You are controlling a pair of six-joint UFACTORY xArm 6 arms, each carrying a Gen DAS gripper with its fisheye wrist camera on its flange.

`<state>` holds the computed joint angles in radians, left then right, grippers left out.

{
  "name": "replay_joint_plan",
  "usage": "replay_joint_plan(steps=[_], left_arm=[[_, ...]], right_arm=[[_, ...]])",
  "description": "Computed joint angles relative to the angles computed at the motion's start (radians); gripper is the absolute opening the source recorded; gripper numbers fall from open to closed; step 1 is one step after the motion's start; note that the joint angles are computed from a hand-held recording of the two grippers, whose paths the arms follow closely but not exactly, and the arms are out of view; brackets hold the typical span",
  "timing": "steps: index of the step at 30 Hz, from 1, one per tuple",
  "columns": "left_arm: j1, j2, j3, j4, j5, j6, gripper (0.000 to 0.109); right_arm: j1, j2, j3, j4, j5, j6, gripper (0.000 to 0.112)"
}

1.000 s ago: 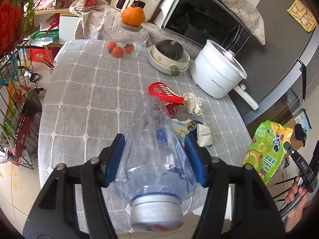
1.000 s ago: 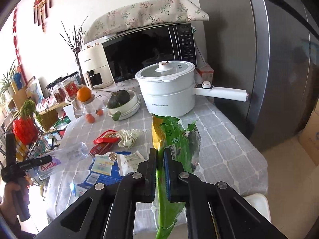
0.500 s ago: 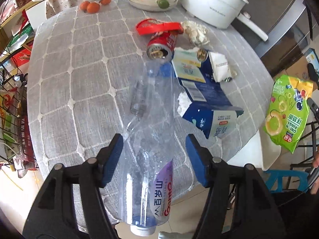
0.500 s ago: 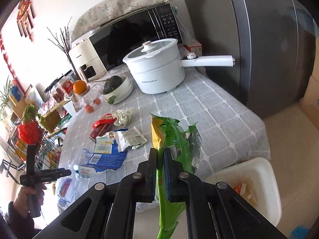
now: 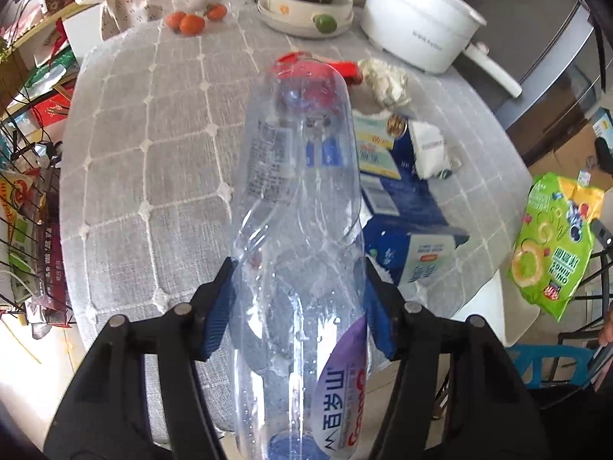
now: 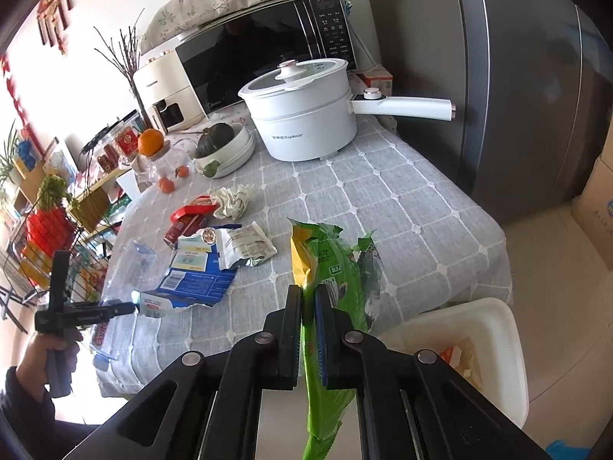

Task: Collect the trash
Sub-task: 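Lift the water bottle with the left tool while the right tool carries the green bag toward the bin, then open the right tool over the bin while the left tool drops the bottle in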

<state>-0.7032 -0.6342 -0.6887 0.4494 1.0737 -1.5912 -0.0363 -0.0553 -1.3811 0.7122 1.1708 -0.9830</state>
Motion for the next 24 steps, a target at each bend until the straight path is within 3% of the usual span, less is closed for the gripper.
replay_joint_plan(steps=[4, 9, 16, 24], left_arm=[[-0.076, -0.031, -0.036, 0.121, 0.028, -0.121, 0.062], [-0.084, 0.076, -0.117, 0.201, -0.131, -0.127, 0.063], [-0.049, 0.358, -0.310, 0.163, -0.394, 0.022, 0.063], [-0.054, 0.637, -0.528, 0.054, -0.506, 0.188, 0.063]], right_arm=[[-0.024, 0.007, -0.027, 0.004, 0.029, 0.010, 0.008], [-0.065, 0.019, -0.055, -0.007, 0.044, 0.023, 0.008], [-0.123, 0.064, -0.092, -0.059, 0.035, 0.056, 0.008], [-0.181, 0.132, -0.124, -0.140, -0.009, 0.089, 0.008]])
